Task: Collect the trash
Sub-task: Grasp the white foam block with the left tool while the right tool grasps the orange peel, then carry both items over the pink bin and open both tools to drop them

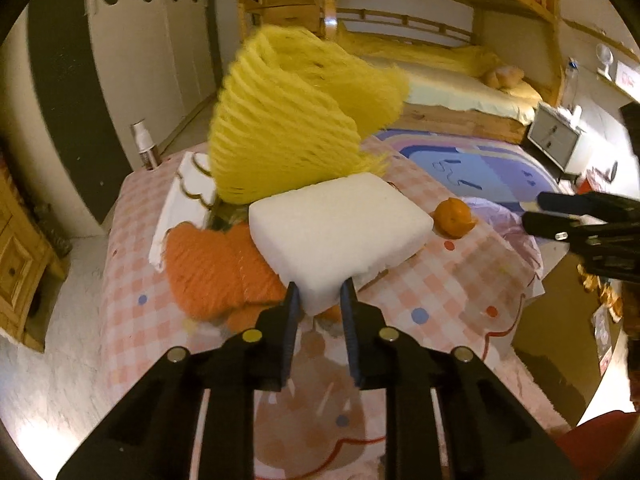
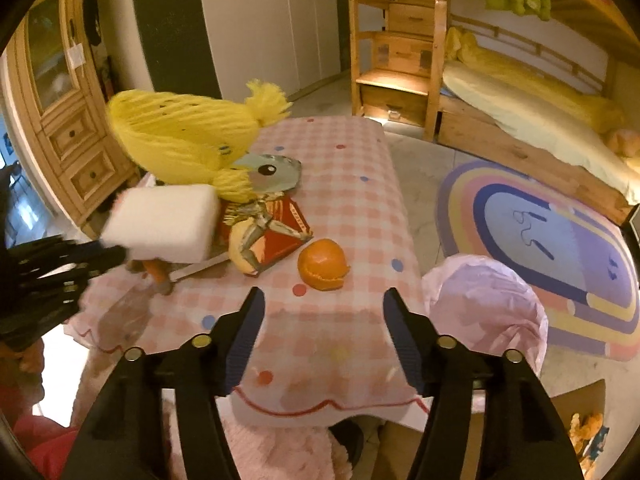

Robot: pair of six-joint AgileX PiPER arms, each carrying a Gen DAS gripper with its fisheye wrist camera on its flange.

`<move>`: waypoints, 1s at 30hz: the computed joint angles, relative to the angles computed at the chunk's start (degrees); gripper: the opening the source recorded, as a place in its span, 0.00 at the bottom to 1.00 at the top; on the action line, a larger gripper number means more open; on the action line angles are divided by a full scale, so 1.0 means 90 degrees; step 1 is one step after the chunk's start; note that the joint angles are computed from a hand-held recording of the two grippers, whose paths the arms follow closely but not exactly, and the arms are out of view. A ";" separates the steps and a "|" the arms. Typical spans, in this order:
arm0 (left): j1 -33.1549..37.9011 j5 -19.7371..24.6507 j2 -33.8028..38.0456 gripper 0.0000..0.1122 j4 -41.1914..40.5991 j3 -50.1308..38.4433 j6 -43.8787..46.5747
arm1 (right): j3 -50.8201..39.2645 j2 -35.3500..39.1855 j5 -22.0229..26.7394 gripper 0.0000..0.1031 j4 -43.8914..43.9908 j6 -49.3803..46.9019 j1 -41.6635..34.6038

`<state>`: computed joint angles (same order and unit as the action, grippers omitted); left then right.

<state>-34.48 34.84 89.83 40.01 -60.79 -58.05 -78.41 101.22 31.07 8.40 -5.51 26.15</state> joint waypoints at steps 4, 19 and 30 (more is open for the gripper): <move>-0.0145 0.0164 -0.0333 0.17 0.0091 0.0241 -0.0440 | -0.0449 0.0550 0.0059 0.62 0.0203 -0.0246 -0.0035; -0.0555 0.0448 -0.0649 0.17 0.0044 0.0427 -0.0631 | -0.0916 0.1267 -0.0069 0.26 -0.0353 0.0194 0.0131; -0.0927 0.0379 0.0376 0.17 -0.0238 -0.0900 0.0631 | 0.0748 -0.0486 -0.0505 0.26 0.0204 -0.0376 -0.0800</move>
<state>-42.82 38.25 93.22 37.86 -68.89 -52.37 -71.67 96.85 26.53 10.24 -8.89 18.94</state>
